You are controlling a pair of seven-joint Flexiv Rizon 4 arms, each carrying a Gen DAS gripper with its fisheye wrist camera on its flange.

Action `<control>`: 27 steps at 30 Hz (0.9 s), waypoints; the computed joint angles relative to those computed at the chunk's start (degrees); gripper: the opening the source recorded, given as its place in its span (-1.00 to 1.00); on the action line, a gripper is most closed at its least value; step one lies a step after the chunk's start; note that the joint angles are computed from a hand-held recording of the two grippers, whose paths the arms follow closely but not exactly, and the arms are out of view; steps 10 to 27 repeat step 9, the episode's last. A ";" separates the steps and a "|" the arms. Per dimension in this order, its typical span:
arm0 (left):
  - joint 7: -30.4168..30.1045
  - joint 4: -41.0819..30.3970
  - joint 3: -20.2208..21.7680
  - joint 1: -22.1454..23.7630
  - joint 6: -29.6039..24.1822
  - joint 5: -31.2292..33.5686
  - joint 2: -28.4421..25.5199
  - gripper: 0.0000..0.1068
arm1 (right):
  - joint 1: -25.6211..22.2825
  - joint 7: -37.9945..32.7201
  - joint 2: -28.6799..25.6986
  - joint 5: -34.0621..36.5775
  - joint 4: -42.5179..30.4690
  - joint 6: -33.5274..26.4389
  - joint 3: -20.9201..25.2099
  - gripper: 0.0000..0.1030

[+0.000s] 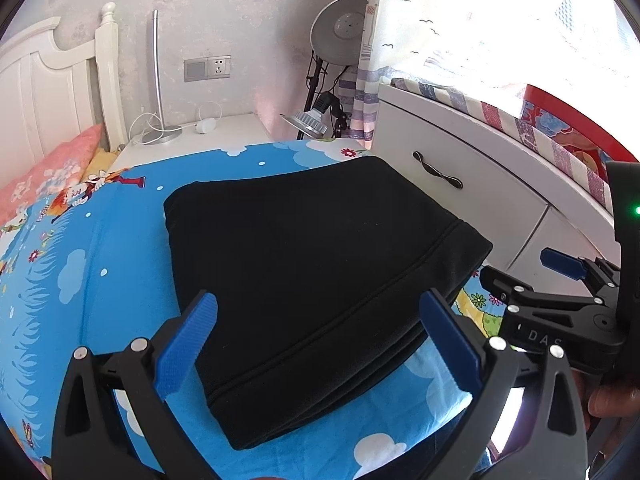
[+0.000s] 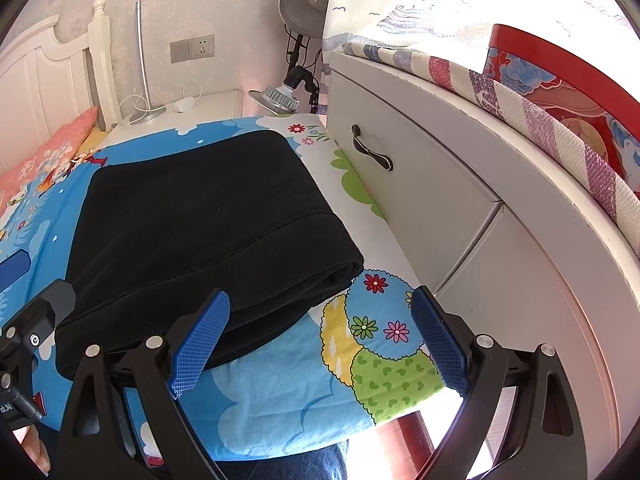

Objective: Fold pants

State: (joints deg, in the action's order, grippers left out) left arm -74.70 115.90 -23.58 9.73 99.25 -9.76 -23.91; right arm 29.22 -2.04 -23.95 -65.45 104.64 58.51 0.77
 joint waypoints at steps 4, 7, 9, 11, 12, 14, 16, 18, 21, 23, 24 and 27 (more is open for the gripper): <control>1.29 0.43 -6.79 5.79 -1.13 0.02 -0.61 0.89 | -0.07 0.21 -0.20 0.16 0.05 0.26 0.01 0.71; 1.06 1.12 -6.65 6.57 -0.77 -0.50 -0.01 0.89 | -0.20 0.64 -0.32 0.20 0.17 1.19 -0.10 0.71; -0.89 2.71 -3.54 5.97 0.26 -1.61 1.75 0.90 | -0.37 2.42 -0.13 -1.08 0.61 2.57 -0.61 0.71; -0.89 2.71 -3.54 5.97 0.26 -1.61 1.75 0.90 | -0.37 2.42 -0.13 -1.08 0.61 2.57 -0.61 0.71; -0.89 2.71 -3.54 5.97 0.26 -1.61 1.75 0.90 | -0.37 2.42 -0.13 -1.08 0.61 2.57 -0.61 0.71; -0.89 2.71 -3.54 5.97 0.26 -1.61 1.75 0.90 | -0.37 2.42 -0.13 -1.08 0.61 2.57 -0.61 0.71; -0.89 2.71 -3.54 5.97 0.26 -1.61 1.75 0.90 | -0.37 2.42 -0.13 -1.08 0.61 2.57 -0.61 0.71; -0.89 2.71 -3.54 5.97 0.26 -1.61 1.75 0.90 | -0.37 2.42 -0.13 -1.08 0.61 2.57 -0.61 0.71; -0.89 2.71 -3.54 5.97 0.26 -1.61 1.75 0.90 | -0.37 2.42 -0.13 -1.08 0.61 2.57 -0.61 0.71; -0.89 2.71 -3.54 5.97 0.26 -1.61 1.75 0.90 | -0.37 2.42 -0.13 -1.08 0.61 2.57 -0.61 0.71; -0.89 2.71 -3.54 5.97 0.26 -1.61 1.75 0.90 | -0.37 2.42 -0.13 -1.08 0.61 2.57 -0.61 0.71; -0.89 2.71 -3.54 5.97 0.26 -1.61 1.75 0.90 | -0.37 2.42 -0.13 -1.08 0.61 2.57 -0.61 0.71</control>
